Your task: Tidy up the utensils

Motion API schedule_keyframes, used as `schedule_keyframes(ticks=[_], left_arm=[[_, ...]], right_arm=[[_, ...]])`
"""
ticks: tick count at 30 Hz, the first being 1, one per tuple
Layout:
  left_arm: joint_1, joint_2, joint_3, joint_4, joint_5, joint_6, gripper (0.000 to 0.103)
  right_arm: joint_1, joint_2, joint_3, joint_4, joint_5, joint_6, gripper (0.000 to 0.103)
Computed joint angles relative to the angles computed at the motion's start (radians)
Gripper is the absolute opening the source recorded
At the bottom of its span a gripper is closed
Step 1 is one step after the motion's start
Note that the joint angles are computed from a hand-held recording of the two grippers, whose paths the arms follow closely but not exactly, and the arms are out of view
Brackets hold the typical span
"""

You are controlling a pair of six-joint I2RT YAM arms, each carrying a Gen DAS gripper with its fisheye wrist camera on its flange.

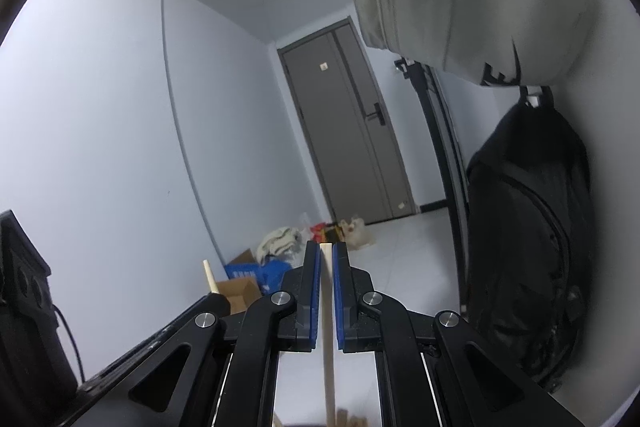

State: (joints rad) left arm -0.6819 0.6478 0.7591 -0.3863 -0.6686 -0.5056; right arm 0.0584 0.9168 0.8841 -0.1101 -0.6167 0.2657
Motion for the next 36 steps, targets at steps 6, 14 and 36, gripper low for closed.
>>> schedule_keyframes(ticks=[6,14,36], left_arm=[[-0.041,-0.001,0.027,-0.072,0.016,-0.004,0.002],[-0.025,0.008,0.118,-0.218,0.16,-0.038,0.003],[-0.209,0.071,0.276,-0.524,0.078,-0.203,0.045]], right_arm=[[-0.099,-0.028,0.016,-0.111,-0.129,-0.046,0.005],[-0.262,-0.004,0.087,-0.371,-0.353,-0.21,0.007],[-0.511,0.201,0.355,-1.172,-0.575,-0.882,0.021]])
